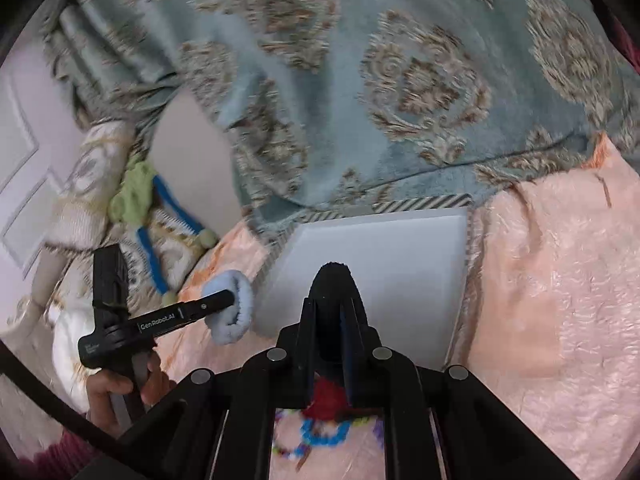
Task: Organize jewelry
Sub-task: 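Carry both items into the white tray and open both tools to release, then grasp the leopard-print bow with the left tool while the right tool grasps the red velvet bow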
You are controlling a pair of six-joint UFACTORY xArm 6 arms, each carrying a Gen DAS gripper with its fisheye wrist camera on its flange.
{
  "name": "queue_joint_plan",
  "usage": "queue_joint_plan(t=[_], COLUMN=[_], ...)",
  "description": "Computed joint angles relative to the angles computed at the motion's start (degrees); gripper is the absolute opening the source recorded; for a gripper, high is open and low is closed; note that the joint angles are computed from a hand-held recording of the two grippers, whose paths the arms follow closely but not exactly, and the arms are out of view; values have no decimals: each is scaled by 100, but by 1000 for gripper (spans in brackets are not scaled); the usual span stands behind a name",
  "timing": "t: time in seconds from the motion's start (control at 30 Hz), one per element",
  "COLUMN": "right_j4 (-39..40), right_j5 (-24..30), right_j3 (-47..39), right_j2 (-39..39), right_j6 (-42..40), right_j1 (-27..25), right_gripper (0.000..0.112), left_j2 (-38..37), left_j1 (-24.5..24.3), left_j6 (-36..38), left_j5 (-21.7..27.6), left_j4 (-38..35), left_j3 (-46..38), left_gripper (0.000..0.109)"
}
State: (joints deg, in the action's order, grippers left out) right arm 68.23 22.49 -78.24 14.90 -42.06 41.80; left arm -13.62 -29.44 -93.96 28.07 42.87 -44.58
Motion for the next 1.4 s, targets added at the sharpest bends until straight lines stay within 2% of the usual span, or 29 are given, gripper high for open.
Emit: queue_joint_plan(t=[0.07,0.13,0.27,0.37,0.43,0.5,0.53,0.67,0.73,0.77,0.83,0.9,0.93,1.03,1.2,1.4], right_j4=[-76,-499,-976,-1969,-2637,-2740,-2813,-4055,-4352,-4335,-4163,-4283,-4421,-4918,-4985,-5378], right_j5=[-130,-232,15,63,272,394,363,379,391,362,278,88,-74,-588,-842,-1102], right_j3=[-228,-442,-571,-492,-518,-485,-451,-347,-284,-212,-45,212,363,882,1290,1795], right_j2=[341,699,967,973,1029,1027,1030,920,849,776,619,393,272,-133,-520,-950], right_j6=[245,850,1434,2129,2476,2288,2235,2842,3014,2961,2811,2938,3040,3401,3492,3957], right_j1=[-33,-86,-205,-207,-211,-202,-192,-169,-192,-191,-162,-99,-62,39,160,285], right_gripper=[10,10,10,11,20,26,27,30,30,34,45,66,71,72,72,72], left_j2=[286,480,729,728,650,579,549,454,427,404,269,167,119,-9,-277,-536], left_j1=[200,301,319,244,213,147,109,-110,-229,-279,-407,-520,-577,-794,-1345,-1831], left_j6=[214,431,824,871,799,704,686,736,629,513,235,26,-26,-163,-659,-1024], left_j5=[-91,-188,-27,86,18,12,9,-18,128,192,405,570,657,1013,1866,2422], left_j4=[-126,-328,-804,-1051,-1102,-1089,-1116,-1325,-1203,-1082,-805,-594,-540,-333,199,442], left_j3=[-109,-158,-193,-100,32,116,153,238,190,179,205,199,196,139,60,49], left_gripper=[24,24,26,34,38,46,47,48,52,54,65,69,69,69,69,69])
